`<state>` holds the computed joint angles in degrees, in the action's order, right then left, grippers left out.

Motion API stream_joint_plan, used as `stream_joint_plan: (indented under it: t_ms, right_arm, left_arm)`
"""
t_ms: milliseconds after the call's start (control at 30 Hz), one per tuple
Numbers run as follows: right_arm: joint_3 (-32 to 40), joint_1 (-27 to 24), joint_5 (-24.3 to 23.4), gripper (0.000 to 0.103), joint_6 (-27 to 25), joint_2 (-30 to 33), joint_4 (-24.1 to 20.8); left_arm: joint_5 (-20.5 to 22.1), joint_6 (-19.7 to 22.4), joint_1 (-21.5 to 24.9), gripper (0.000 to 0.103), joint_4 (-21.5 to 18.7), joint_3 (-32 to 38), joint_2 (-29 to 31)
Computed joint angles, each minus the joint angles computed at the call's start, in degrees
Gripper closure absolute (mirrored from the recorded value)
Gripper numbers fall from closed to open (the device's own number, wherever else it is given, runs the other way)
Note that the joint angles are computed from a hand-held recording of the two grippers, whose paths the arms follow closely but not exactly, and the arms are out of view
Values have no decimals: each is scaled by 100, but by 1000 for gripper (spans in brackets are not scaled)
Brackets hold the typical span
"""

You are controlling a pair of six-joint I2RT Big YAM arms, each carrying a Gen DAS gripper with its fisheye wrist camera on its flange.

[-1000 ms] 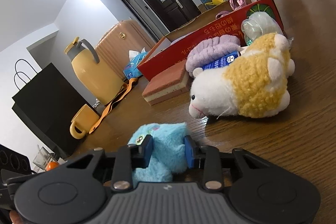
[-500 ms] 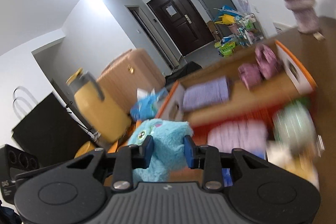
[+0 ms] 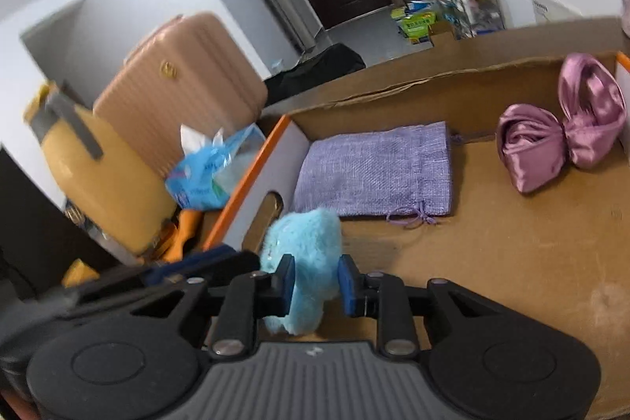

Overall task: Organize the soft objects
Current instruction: 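Carry the blue plush into the red box and open both grippers, then move both grippers back over the remaining plush toys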

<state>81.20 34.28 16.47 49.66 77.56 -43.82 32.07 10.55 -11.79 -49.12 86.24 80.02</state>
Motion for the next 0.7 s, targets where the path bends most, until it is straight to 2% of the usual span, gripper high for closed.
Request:
stream_joint_plan:
  t_ms: [133, 233, 267, 300, 333, 367, 400, 433, 467, 500, 567, 600, 633, 700]
  right_arm:
    - [-55, 126, 292, 78, -34, -255, -69]
    - [6, 286, 746, 77, -133, -538, -419]
    - [24, 366, 921, 76, -157, -652, -561]
    - [34, 450, 1114, 67, -180, -774, -711]
    - [41, 554, 1328, 62, -199, -914, -864]
    - [56, 699, 1614, 52, -182, -1056, -1064]
    - [83, 875, 1950, 45, -134, -1183, -1298]
    - [116, 1036, 2236, 43, -92, -1273, -1514]
    - [167, 1265, 2639, 34, -44, -1353, -1808]
    - [208, 1497, 3064, 19, -15, -1403, -2067]
    - [307, 2124, 4341, 1, 192, -1407, -2780]
    - [325, 2416, 4955, 0, 381, -1385, -3136]
    - [394, 2719, 5525, 0, 750, -1310, -3697]
    - [661, 3108, 5956, 0, 1850, -1114, -5003]
  left_arm:
    - [9, -4, 76, 73, -5, 32, -177]
    - [38, 19, 190, 63, 28, -15, -460]
    - [5, 3, 217, 54, 123, -90, -624]
    - [-42, -24, 247, 43, 273, -208, -800]
    - [-107, -59, 278, 35, 481, -363, -999]
    - [-177, -95, 314, 21, 695, -525, -1206]
    - [-221, -121, 348, 15, 878, -672, -1400]
    - [-229, -121, 390, 13, 999, -793, -1578]
    - [-219, -119, 426, 10, 1054, -873, -1723]
    - [-213, -155, 474, 3, 1168, -1013, -1920]
    - [-283, -288, 531, 2, 1525, -1317, -2281]
    - [-368, -340, 555, 1, 1713, -1495, -2491]
    - [-406, -362, 584, 0, 1836, -1635, -2667]
    - [-335, -410, 674, 0, 1959, -1839, -2954]
